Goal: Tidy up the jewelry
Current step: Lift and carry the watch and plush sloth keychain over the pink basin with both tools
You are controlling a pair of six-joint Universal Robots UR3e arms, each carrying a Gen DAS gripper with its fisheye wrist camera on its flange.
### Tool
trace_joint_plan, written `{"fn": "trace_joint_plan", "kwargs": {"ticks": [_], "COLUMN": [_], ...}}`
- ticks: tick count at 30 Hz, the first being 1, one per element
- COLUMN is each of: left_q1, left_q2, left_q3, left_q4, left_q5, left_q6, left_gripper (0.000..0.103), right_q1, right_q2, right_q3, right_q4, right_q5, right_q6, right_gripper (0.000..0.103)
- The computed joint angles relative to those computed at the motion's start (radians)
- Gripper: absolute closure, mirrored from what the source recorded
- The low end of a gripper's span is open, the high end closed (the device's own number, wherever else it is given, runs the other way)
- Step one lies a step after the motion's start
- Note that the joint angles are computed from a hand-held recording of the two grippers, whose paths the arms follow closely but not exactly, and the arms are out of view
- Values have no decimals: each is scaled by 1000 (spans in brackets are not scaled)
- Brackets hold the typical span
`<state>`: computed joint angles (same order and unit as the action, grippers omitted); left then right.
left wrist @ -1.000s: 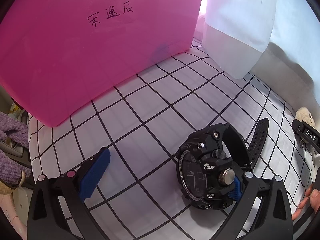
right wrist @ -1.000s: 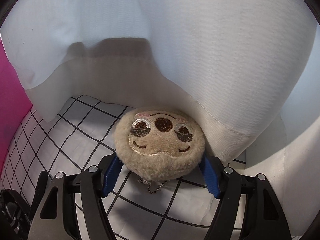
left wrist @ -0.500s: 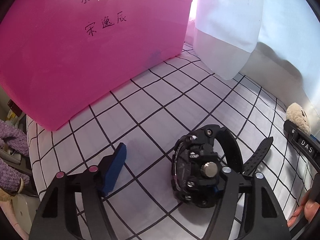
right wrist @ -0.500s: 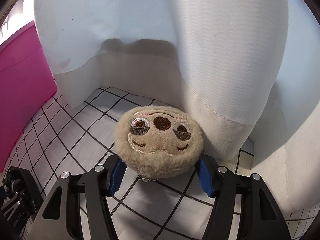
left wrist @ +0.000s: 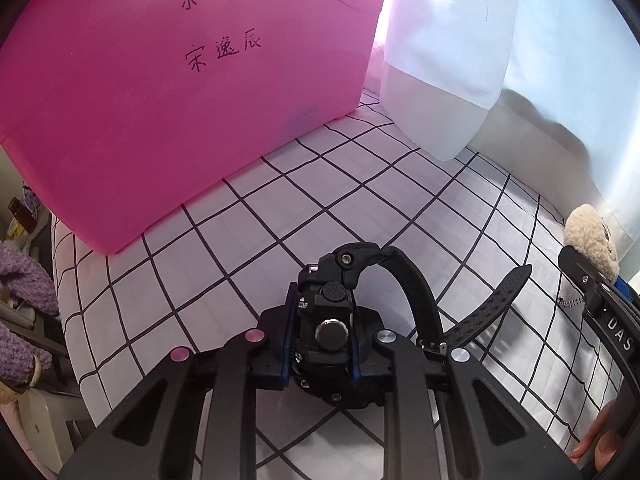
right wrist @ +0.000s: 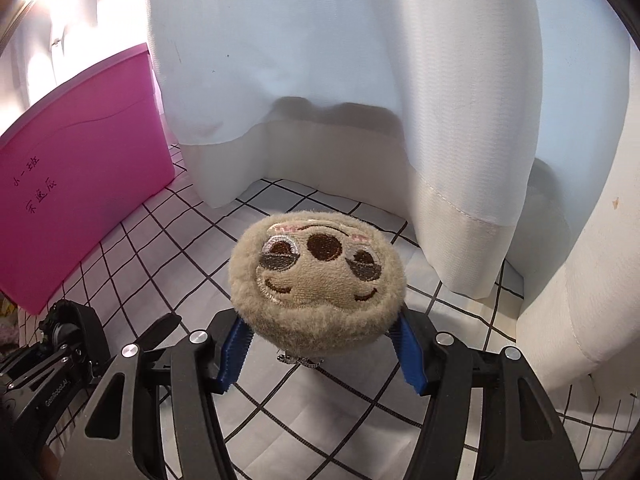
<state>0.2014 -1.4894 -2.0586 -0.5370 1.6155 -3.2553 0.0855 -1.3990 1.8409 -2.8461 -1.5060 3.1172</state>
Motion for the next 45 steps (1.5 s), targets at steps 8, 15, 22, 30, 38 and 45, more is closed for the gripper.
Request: {"fn": "trace_joint_plan", "kwargs": {"ticks": [8,15,22,30,38,45], "left_q1": [-13,-35,-52,-33,186,479], "left_q2": [79,162,224,245,235,108], "left_q3": [11,114,330,622,762,927], "left_q4": [-73,-219,-449,-654,-694,-724], "left_q5": [15,40,103,193,44,-234], "left_q6": [-24,-59,-86,-99,39,262], "left_gripper": [83,83,83,83,83,83], "right_q1": [-39,-70,-99,-122,38,258], "right_q2": [-117,-248,-320,-365,-207,110], "right_q3": [40,1,-135,-319,-586,-988], "right_q4": [70,222,407,545,564,623], "right_q5": [65,125,224,372,298,100], "right_q6": [-38,-102,-164,-209,-127,21], "right_gripper": [43,43,43,43,43,43]}}
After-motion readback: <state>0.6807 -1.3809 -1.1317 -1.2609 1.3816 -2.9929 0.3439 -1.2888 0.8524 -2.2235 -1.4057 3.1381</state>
